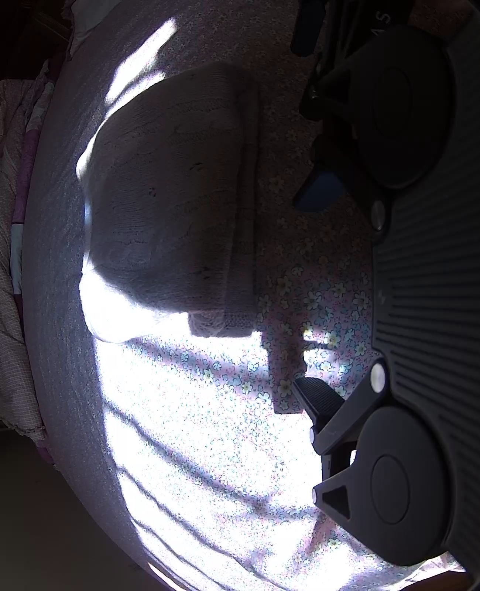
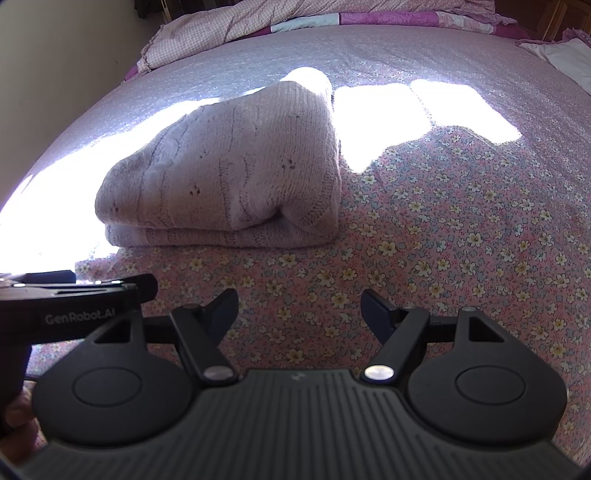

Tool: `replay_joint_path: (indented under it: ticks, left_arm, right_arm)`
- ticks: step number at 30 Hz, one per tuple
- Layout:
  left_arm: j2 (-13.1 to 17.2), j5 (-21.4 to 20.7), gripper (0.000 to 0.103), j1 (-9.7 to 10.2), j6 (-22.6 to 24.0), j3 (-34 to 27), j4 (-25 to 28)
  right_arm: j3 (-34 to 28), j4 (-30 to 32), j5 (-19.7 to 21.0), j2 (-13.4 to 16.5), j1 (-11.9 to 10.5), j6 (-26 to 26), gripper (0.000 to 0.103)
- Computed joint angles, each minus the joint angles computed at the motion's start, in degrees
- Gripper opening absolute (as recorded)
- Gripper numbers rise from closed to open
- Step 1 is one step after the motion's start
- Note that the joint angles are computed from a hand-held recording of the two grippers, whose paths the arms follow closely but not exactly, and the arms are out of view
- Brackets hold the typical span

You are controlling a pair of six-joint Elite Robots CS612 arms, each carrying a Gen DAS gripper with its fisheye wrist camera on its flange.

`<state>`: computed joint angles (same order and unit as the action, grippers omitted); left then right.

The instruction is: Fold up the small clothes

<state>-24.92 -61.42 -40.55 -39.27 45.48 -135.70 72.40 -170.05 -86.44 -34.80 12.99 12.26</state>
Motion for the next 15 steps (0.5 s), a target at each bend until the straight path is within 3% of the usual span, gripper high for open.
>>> replay_joint_path:
  ticks: [15]
  left_arm:
    - [0.12, -0.25, 0.1, 0.1, -0.24, -0.34, 0.82]
  right_arm:
    - [-0.14, 0.16, -0.05, -0.03, 0.08, -0.34, 0.075]
